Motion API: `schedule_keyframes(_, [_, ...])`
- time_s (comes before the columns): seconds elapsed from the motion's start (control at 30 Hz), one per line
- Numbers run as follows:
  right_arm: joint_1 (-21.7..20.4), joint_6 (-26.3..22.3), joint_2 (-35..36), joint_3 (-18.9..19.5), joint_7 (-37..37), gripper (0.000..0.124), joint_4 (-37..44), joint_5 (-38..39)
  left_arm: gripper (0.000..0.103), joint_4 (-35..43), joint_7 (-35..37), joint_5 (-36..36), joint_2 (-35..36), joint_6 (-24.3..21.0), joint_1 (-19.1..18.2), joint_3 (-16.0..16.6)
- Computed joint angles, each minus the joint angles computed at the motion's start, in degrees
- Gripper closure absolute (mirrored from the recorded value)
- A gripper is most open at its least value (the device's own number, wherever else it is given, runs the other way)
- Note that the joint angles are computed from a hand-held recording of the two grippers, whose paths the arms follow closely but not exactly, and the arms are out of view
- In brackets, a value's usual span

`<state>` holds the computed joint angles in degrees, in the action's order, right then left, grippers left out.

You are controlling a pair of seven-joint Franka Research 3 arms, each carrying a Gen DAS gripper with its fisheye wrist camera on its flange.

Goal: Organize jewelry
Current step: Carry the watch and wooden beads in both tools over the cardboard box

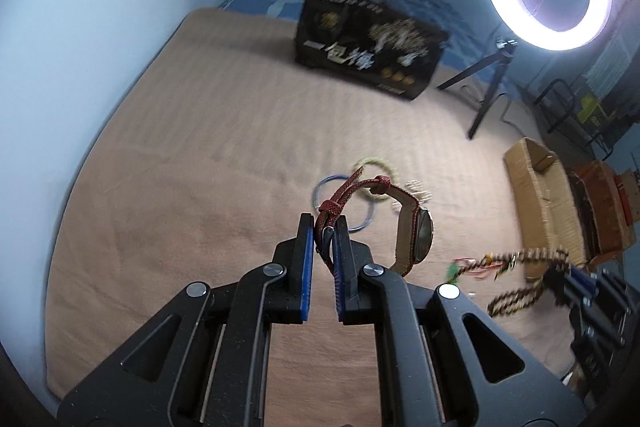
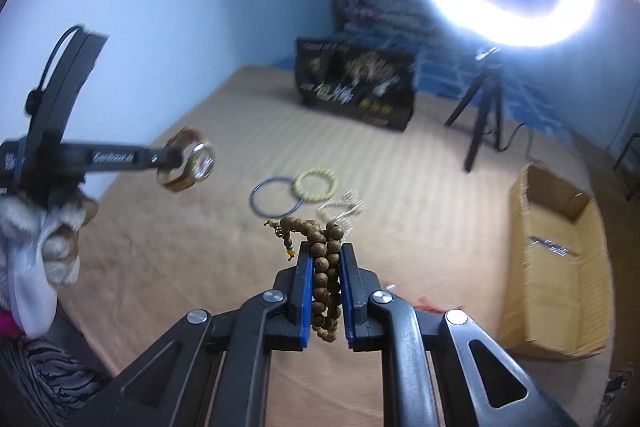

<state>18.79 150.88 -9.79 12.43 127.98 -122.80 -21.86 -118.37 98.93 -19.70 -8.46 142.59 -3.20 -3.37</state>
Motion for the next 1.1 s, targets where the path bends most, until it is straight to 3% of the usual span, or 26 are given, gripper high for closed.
schedule_keyframes(0.27, [-5.5, -0.2, -7.3, 0.4, 5.2, 0.114, -3.5, -4.6, 0.096, 0.0, 1.7, -3.3, -2.5, 0.7, -3.2, -0.9])
schedule_keyframes(0.6, [-14.5, -0.1, -15.8, 0.9, 7.4, 0.114, -8.9, -4.7, 0.096, 2.4, 1.1, -3.9, -1.2, 1.5, -7.9, -3.5])
schedule_keyframes(1.1, [-22.5, 0.9, -19.1, -1.6, 2.4, 0.115, -15.6, 0.3, 0.096, 13.8, -5.4, 0.6, 11.3, 3.6, -12.4, -10.5])
